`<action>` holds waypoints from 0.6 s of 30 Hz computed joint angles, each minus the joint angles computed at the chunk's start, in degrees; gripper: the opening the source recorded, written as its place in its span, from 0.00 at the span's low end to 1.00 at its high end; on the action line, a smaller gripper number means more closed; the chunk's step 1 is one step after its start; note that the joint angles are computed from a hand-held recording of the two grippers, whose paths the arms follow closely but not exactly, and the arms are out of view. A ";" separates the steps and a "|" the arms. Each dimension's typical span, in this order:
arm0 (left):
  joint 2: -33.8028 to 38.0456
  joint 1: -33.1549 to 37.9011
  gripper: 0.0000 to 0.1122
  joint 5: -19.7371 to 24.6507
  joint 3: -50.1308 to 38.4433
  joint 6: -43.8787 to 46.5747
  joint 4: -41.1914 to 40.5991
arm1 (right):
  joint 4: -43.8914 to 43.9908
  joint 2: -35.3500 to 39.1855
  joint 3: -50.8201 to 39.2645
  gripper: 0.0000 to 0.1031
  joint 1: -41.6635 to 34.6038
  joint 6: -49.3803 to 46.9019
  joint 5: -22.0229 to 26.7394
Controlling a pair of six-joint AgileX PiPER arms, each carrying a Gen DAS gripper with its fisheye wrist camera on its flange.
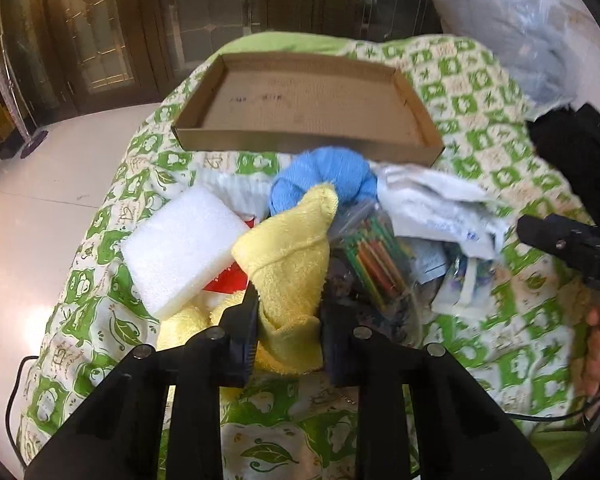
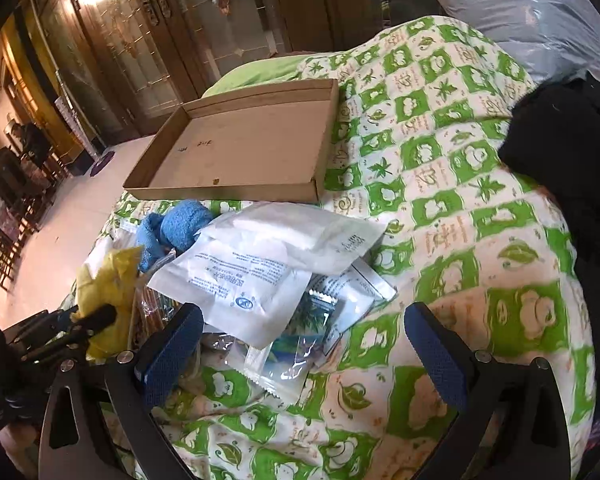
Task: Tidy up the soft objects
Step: 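Close the left gripper on the yellow towel while the right gripper grasps the coloured-stick bag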
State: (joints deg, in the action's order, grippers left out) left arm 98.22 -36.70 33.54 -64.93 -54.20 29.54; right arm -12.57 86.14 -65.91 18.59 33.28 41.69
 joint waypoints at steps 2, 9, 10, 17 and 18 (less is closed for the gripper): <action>-0.62 0.24 0.21 -1.09 0.55 -0.61 0.19 | 1.57 2.40 -2.88 0.97 -0.66 -3.98 2.41; -1.25 0.56 0.21 -2.09 1.22 -1.56 0.69 | 3.37 7.18 -6.72 0.85 -0.75 -9.20 5.97; -1.29 0.53 0.21 -2.08 1.29 -1.69 0.79 | 3.84 7.59 -7.17 0.85 -0.69 -9.85 6.29; -2.82 0.62 0.21 -2.49 2.81 -6.05 4.16 | 20.82 9.24 -8.76 0.85 -1.34 -19.79 10.59; -3.31 0.64 0.21 -2.59 3.27 -7.36 5.21 | 21.78 9.73 -9.04 0.83 -0.55 -20.72 11.00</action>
State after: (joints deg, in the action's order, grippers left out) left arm 94.91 -36.06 30.95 -61.65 -61.56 34.75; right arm 9.20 95.86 -74.95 18.04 12.56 52.70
